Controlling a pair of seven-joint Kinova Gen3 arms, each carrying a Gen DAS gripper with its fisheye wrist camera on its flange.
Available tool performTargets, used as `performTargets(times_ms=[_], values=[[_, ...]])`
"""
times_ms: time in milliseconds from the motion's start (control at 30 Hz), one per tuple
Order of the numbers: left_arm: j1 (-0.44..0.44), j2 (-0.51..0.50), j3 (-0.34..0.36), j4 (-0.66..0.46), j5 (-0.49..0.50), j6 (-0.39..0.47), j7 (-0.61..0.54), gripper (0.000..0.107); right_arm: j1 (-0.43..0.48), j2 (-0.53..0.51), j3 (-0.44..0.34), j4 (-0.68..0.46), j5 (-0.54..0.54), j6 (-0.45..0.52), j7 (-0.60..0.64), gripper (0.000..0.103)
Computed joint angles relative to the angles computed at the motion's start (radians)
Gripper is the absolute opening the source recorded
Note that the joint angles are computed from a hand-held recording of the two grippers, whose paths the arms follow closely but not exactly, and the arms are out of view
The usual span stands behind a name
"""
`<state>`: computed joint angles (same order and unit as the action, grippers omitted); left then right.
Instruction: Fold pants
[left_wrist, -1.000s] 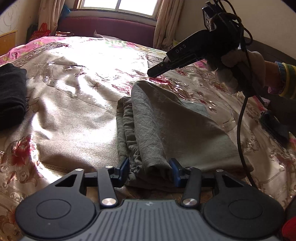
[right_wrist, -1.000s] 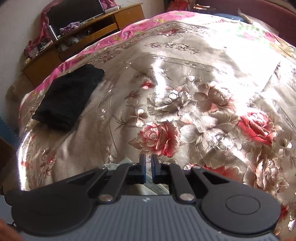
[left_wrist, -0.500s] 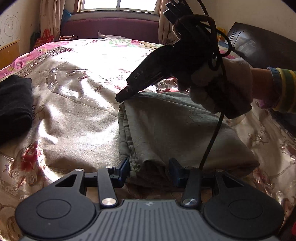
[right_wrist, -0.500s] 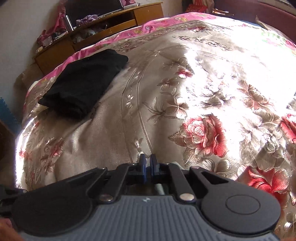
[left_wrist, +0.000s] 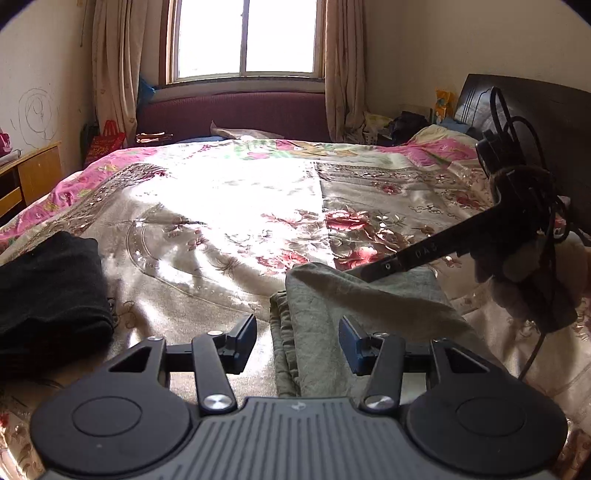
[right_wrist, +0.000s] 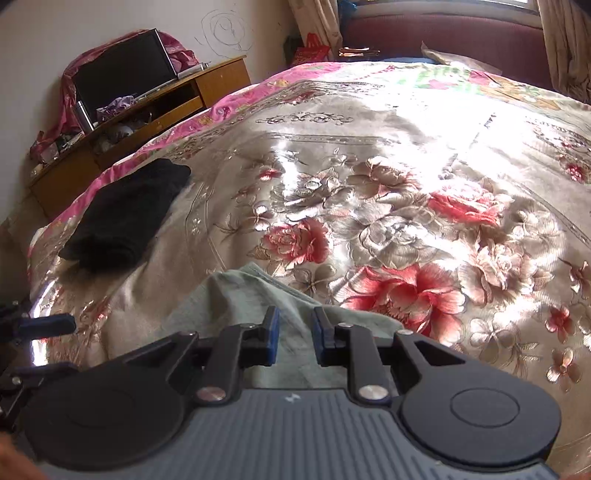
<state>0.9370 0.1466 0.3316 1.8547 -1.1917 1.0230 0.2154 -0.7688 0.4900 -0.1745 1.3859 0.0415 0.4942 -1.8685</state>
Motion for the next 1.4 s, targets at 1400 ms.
performTargets(times_ms=[1400], values=[[-0.257, 0.027, -0.133, -0.001, 0.592, -0.502, -0.575, 0.078, 0.510, -0.044, -0.537, 0.467, -0.259, -0.471, -0.201, 0.051]])
